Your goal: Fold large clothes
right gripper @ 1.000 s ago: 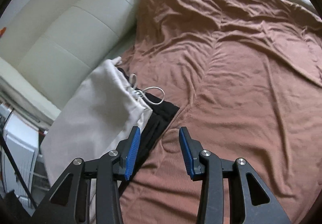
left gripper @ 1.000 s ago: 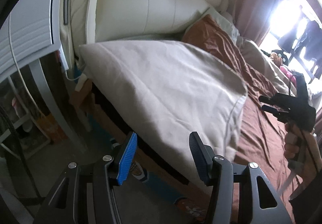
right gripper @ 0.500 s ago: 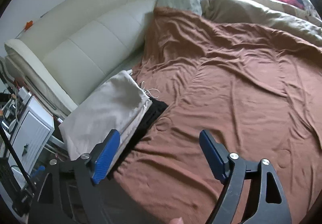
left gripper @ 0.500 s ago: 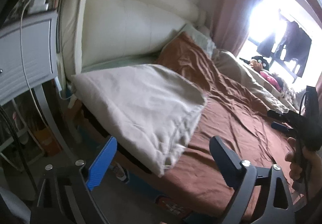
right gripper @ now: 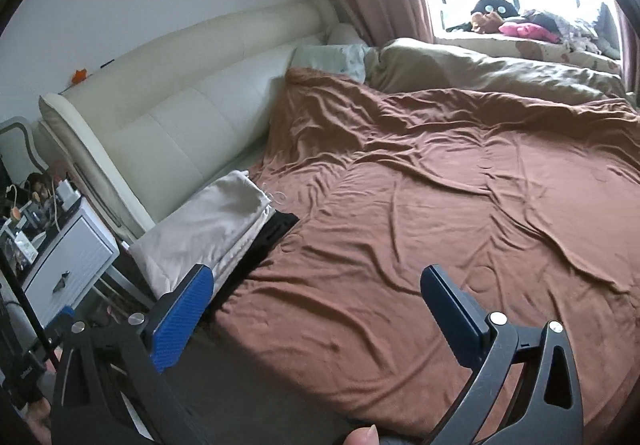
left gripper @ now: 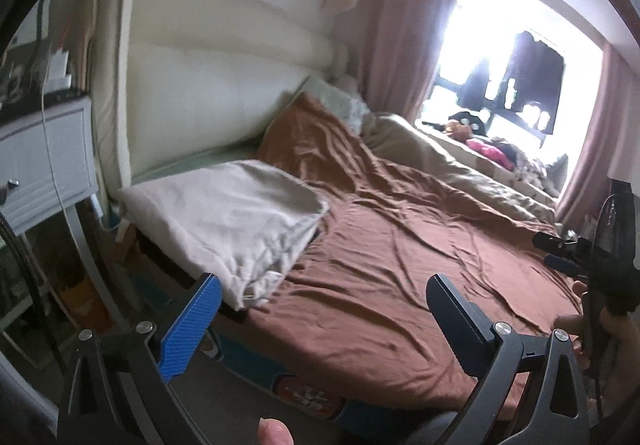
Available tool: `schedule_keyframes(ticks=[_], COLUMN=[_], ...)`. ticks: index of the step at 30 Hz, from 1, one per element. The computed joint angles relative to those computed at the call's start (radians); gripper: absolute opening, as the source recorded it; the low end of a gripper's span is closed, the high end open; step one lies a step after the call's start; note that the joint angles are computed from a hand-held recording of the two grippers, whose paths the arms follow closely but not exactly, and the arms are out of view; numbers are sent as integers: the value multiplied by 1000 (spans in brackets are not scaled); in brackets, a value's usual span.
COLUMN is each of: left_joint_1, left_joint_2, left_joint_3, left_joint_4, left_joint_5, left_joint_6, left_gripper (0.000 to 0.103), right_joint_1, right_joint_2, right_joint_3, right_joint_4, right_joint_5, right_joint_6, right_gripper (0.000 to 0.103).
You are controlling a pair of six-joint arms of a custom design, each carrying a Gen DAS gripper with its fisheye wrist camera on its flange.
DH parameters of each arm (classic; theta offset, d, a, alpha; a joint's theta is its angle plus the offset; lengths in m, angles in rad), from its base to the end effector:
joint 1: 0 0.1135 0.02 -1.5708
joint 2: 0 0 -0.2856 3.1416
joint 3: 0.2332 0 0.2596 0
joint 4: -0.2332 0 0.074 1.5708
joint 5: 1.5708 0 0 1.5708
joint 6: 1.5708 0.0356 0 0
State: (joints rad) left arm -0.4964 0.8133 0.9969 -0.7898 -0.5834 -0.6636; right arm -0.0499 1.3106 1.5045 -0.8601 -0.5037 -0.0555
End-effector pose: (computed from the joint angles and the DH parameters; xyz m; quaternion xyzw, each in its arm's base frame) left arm 0.1380 -0.0525 0.3670 -0.2038 0.8344 -0.0303 0.5112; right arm 0.2660 0.0039 0.4320 -0.1113 0.8708 0.2015 0.4345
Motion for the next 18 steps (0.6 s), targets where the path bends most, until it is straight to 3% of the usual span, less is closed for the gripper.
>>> schedule_keyframes(ticks=[5, 9, 14, 18], left_joint_1=[-291, -425, -623, -733], left_joint_2=[52, 84, 153, 201], left_joint_3=[61, 82, 131, 158], left_joint_4=[-111, -166, -315, -422], left_joint_5=[-225, -305, -459, -506], left_joint_6=[-141, -234, -424, -561], left_gripper=[103, 103, 103, 103], right_joint_1=[-123, -244, -408, -603], right_joint_2=[-103, -169, -234, -284], right_joint_3=[-66, -95, -125, -156], right_joint_4=[-64, -133, -211, -352], right_joint_5=[-74, -158, -266, -400], right_joint_6=[-84, -171, -295, -480], right_gripper=[103, 103, 103, 103])
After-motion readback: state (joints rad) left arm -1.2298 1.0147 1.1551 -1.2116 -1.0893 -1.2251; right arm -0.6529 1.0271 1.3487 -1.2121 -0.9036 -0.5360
